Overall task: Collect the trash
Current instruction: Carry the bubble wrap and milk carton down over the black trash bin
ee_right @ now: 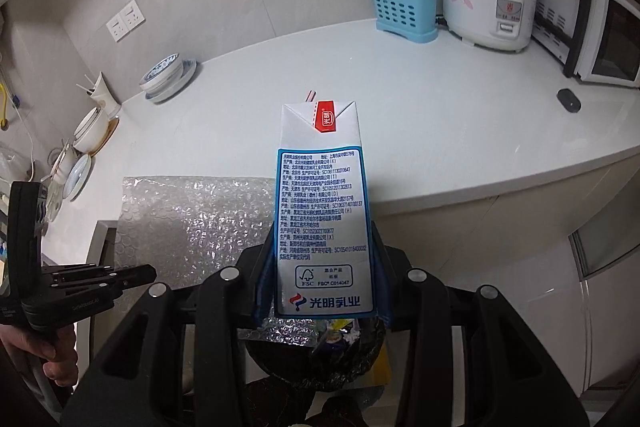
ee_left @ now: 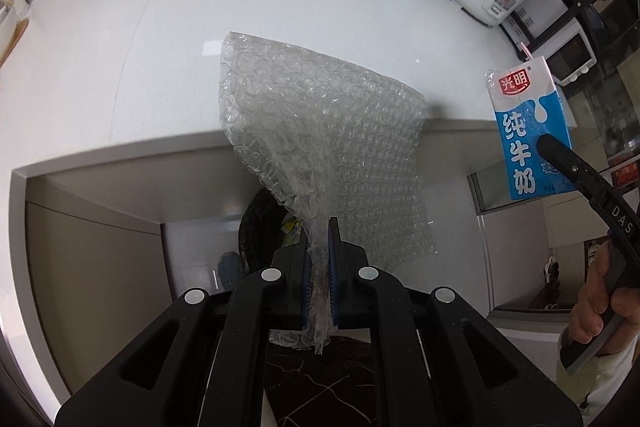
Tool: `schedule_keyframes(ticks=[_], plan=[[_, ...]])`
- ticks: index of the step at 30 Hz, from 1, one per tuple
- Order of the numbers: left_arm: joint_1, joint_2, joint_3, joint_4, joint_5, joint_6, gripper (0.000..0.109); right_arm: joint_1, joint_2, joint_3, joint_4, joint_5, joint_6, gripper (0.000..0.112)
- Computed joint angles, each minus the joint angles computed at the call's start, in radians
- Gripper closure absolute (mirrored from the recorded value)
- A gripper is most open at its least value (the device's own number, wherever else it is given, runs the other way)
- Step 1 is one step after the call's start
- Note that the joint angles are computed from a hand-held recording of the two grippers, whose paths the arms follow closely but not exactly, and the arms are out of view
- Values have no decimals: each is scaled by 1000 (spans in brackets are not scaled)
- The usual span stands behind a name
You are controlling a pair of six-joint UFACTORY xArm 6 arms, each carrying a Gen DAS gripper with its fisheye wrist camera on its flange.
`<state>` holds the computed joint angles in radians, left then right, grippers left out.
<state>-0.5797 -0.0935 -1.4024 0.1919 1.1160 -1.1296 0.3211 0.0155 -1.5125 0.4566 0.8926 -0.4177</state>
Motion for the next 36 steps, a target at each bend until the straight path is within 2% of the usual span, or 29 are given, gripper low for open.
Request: schedule_keyframes(ticks=[17, 25, 36], plan=[[-26, 36, 151, -46, -35, -104, 103, 9, -28, 270, 30, -111, -136, 74], [-25, 66, 194, -80, -51, -79, 103, 10, 12, 302, -1, -125, -126, 74], [-3, 116, 198, -100, -95, -43, 102, 28, 68, 275, -68, -96, -80, 74]])
